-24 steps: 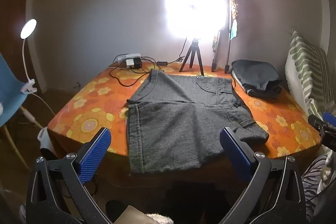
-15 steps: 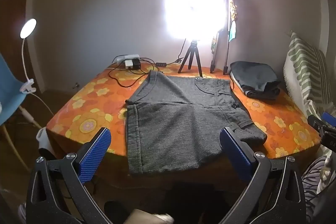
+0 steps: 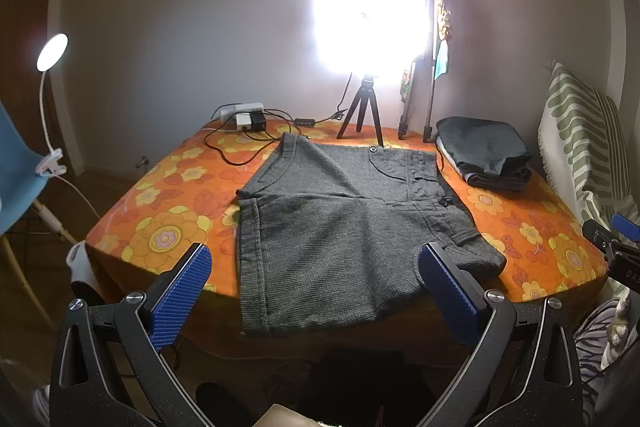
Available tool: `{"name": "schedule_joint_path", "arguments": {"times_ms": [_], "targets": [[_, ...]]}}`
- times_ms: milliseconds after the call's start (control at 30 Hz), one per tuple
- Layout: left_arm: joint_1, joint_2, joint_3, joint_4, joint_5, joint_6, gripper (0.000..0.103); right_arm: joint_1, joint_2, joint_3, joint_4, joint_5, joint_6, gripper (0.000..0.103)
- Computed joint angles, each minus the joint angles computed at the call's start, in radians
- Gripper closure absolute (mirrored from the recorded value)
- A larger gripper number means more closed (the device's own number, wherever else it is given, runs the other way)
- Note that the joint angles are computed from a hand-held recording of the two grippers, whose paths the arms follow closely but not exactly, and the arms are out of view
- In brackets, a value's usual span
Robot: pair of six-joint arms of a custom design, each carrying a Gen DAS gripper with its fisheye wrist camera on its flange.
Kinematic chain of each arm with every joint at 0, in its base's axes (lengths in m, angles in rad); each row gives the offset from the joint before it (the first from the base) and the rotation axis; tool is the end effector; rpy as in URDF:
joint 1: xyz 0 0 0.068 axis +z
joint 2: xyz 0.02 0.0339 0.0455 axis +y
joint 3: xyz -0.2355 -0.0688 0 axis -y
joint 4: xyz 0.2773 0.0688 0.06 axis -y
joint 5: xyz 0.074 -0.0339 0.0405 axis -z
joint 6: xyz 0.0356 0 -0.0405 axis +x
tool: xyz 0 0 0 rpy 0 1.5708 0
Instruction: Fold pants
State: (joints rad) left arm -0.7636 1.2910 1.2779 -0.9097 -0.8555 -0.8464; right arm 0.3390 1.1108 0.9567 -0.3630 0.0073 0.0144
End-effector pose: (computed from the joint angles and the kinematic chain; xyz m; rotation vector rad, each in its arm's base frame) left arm 0.2294 -0.1824 0.3186 -0.4083 2.0854 0.1552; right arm 0.2773 0.0975 0.2871 -0.3341 2.0677 0.2066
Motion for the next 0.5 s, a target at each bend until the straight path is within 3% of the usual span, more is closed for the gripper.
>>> {"name": "schedule_joint_path", "arguments": {"times_ms": [500], "targets": [[-0.006, 0.018, 0.016, -0.002, -0.008, 0.002, 0.000, 0.009, 0.001, 0.005, -0.007, 0.005, 0.000, 0.000]]}}
